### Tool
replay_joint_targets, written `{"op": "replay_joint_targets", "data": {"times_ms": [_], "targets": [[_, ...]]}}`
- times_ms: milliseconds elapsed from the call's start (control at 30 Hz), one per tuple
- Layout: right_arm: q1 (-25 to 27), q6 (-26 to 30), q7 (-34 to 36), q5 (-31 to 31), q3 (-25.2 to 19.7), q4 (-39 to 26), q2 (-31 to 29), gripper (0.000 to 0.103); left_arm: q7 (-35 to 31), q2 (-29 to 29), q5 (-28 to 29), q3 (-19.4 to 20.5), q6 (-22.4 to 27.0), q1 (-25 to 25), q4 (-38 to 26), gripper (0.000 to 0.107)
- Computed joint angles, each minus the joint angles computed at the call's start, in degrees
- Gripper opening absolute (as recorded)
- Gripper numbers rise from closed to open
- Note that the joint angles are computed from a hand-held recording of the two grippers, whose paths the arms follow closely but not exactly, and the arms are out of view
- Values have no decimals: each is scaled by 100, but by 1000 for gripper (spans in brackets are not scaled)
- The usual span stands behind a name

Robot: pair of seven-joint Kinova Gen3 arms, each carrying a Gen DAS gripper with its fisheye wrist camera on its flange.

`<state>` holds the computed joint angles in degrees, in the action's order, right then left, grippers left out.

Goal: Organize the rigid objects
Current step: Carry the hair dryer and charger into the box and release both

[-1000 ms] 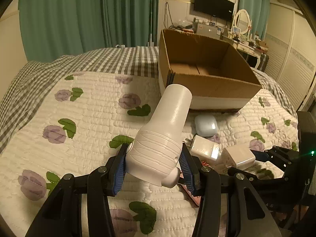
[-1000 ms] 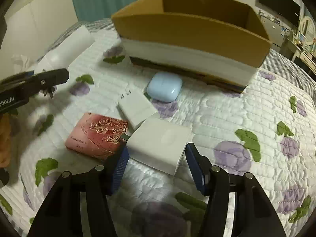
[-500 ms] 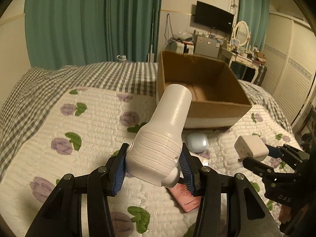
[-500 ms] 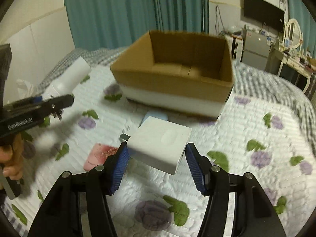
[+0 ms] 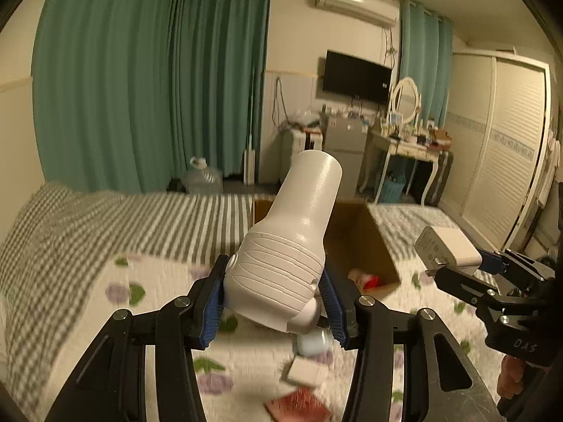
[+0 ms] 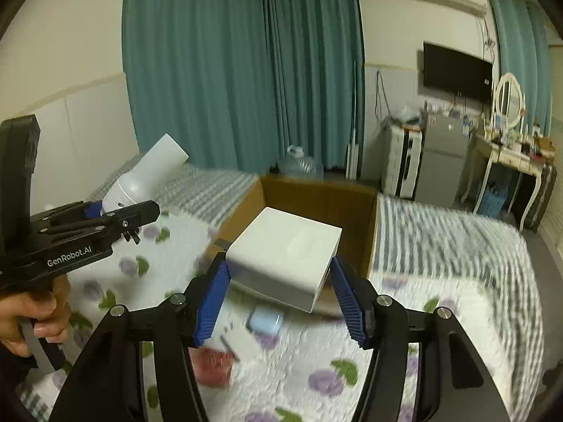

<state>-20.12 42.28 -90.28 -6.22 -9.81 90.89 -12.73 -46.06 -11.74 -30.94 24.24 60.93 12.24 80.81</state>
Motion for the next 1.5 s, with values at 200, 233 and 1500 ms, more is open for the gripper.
{"op": "replay_joint_targets", "data": {"times_ms": [200,233,1500], "targets": [[56,-103,92,137,9,-541,241,58,-238,358,-153,-162,-99,53,-513,50],[61,-119,101,185,1,-628,298,58,-273,436,-160,-220,-129,91,-576,50],[-486,730,758,1161,388,-1867,3067,58,-2199,3007,1550,-1999,506,1027,-2176,50]]}}
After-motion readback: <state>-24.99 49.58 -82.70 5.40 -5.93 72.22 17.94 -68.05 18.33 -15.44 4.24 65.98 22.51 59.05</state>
